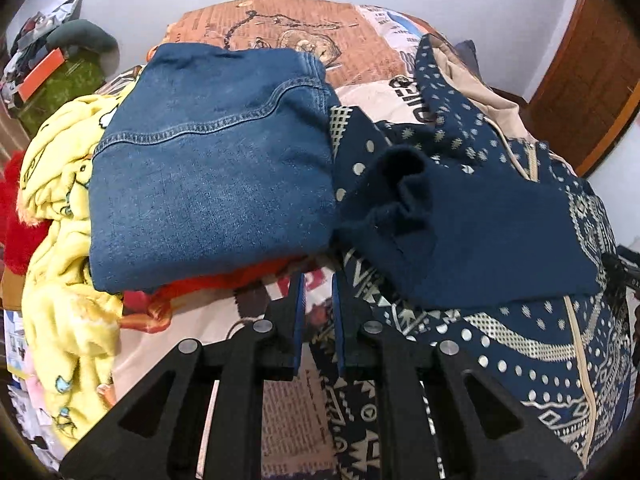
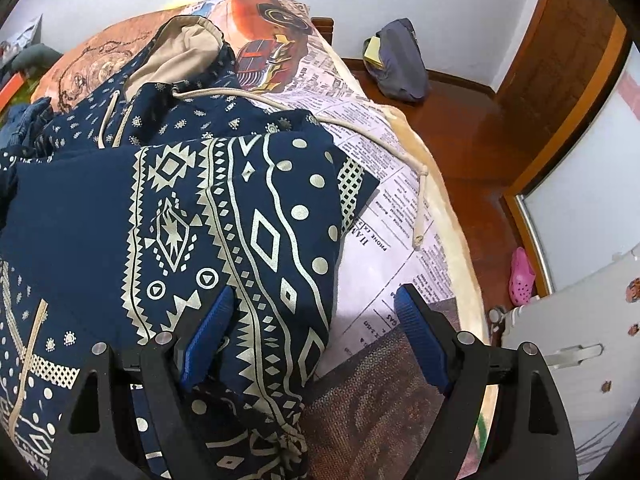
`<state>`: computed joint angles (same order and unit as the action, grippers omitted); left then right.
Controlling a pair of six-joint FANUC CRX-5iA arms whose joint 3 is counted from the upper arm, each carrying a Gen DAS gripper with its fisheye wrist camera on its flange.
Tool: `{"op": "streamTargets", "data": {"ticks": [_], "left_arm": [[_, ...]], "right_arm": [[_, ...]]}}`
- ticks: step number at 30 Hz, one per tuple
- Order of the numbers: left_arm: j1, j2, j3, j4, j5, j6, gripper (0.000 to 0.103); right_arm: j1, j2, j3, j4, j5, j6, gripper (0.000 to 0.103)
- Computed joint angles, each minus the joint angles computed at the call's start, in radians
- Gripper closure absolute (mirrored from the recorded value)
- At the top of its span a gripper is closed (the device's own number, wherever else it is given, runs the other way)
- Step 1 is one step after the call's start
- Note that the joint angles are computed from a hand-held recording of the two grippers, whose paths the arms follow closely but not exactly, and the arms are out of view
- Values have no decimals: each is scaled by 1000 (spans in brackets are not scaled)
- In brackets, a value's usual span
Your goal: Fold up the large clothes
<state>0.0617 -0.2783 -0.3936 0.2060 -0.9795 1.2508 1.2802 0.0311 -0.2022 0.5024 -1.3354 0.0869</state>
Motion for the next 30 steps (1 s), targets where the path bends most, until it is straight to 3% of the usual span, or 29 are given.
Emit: {"op": "streamTargets", "data": {"ticks": [2, 4, 6, 12, 21, 30], "left_arm": [[-14, -16, 4, 2, 5, -31, 83], [-44, -33, 14, -8, 26, -49, 59], [-67, -44, 20, 6, 53, -71, 48], [-167, 39, 147, 37, 87, -50, 35], [-272, 274, 398, -2, 96, 56, 33], [-324, 571, 663, -63, -37, 168, 33]], "right_arm": [[6, 8, 19, 19, -21, 15, 23], [10, 7, 34, 45, -27, 27, 23], [11, 1, 48, 82, -24, 36, 23], [-17, 10, 111, 197, 28, 95, 23], [-132, 123, 244, 242, 157, 215, 23], [-308, 328, 470, -42, 197, 399, 23]]}}
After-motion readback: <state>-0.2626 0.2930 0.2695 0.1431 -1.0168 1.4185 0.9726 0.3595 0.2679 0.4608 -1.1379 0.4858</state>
